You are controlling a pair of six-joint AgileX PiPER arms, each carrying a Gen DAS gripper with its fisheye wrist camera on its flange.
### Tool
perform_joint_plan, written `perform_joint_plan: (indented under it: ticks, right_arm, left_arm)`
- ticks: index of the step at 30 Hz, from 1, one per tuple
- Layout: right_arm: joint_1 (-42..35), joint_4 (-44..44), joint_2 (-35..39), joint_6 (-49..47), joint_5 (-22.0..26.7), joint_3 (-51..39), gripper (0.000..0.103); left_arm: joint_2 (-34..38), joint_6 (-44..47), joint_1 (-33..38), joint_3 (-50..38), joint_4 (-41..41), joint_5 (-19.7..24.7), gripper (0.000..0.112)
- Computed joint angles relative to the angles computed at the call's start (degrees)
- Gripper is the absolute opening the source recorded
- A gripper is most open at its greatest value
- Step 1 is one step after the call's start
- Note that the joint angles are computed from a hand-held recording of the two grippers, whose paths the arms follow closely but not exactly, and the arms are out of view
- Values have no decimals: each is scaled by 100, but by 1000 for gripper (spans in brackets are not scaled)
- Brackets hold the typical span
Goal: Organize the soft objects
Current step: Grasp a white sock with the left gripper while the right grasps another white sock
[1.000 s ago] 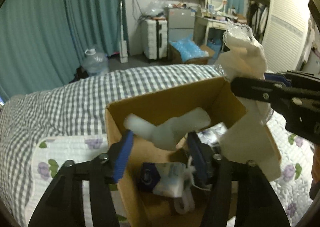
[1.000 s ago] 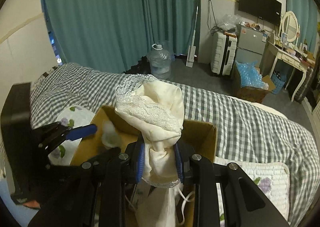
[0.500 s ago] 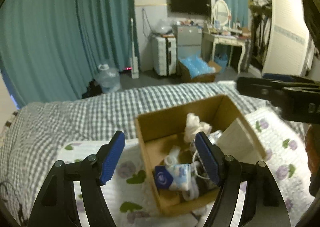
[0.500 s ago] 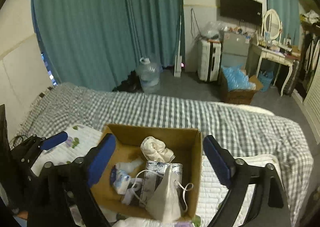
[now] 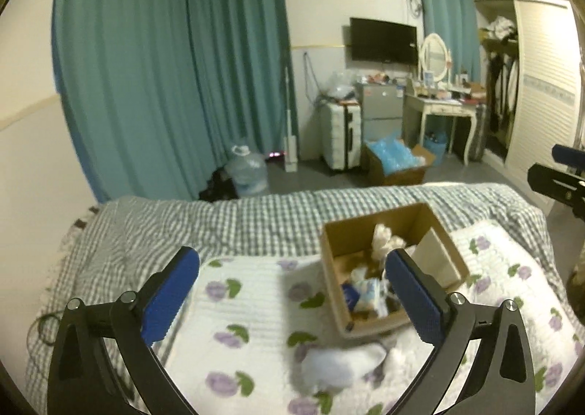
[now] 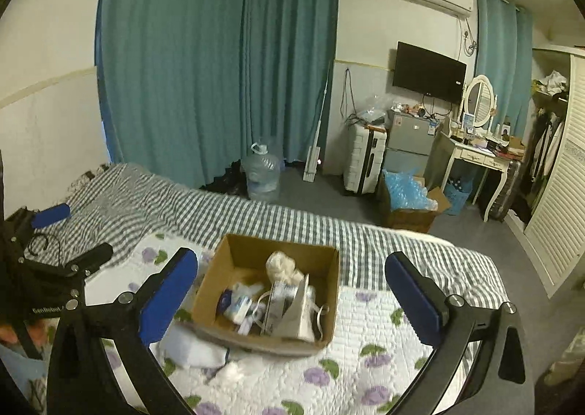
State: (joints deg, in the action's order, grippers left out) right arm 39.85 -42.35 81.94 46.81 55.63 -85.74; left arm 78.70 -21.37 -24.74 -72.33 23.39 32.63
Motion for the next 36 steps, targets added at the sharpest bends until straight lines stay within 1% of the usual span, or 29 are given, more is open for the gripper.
perform_joint_plan:
  ticks: [2,5,6,8,9,10,12,13,14,17,18,19,21,24,26,27,28,30,31,33,34,36]
  right_arm:
    - [220,-58,-85,220,48,302,103]
    - [378,-12,-42,565,-188,895,103]
    - [374,56,42,668,-390,1146,103]
    - [303,222,197,798,-765,1503,103]
    - [159,503,338,664,-1077,1666,103]
    - [31,724,527,539,-1370,1804,103]
    - [-83,886,943,424,-1754,1954,103]
    - [-131,940,1188,345,-1886,1978,100]
    - [-169,1027,1446,211,-2028,1978,95]
    - [-363,1479,2004,-354,-2449,2029,92]
    - [-451,1765,2178,-655,-2631,2042,91]
    - [-541,2078,2337,-947,-2828,2065,88]
    - [-720,2743,2617,-1553,-3127,2094,84]
    - [-836,3077,2850,-1905,-3371,2128,72]
    - [-900,3097,2860,-1914,-3583,2230,61]
    - [-923,2966,2811,-1712,-3763,2360,56]
    - [-920,2889,2781,-1583,-3841,2418,46]
    - [-904,2657,2676,-1307,-3984,2573,44]
    - [-876,2440,2637,-1075,-4023,2633,42]
    - [-844,2100,2520,-685,-4076,2756,41]
    - [-834,1917,2450,-467,-4091,2822,41]
    - [-842,1639,2308,-135,-4065,2906,41]
  left_arm:
    - [-227,89,56,384,-77,-134,103]
    - [-375,-284,8,980,253,-368,103]
    - [-384,-145,78,1205,75,-524,103]
    - [-213,99,178,1423,-305,-689,103]
    - [-106,173,224,1512,-456,-741,103]
    - [77,45,235,1573,-451,-802,103]
    - [489,-231,236,1659,-400,-992,103]
    - [603,-240,235,1693,-440,-1059,103]
    - [723,-335,242,1791,-363,-1200,103]
    - [1100,-1342,125,1959,703,-1491,103]
    - [1233,-1482,117,1988,907,-1548,103]
    - [1335,-1394,153,1972,882,-1590,103]
    - [1530,-968,289,1999,510,-1737,103]
    - [1776,284,548,1890,-704,-1739,103]
    - [1894,912,658,1842,-1357,-1719,103]
    - [1944,1241,712,1806,-1702,-1699,103]
    - [1985,1697,775,1769,-2183,-1668,103]
    - [2049,2209,837,1718,-2752,-1632,103]
    - [2064,2261,826,1710,-2835,-1624,103]
    - [2088,2234,778,1727,-2843,-1668,103]
    - [2111,2110,712,1724,-2720,-1687,103]
    - [2136,2194,603,1746,-2757,-1732,103]
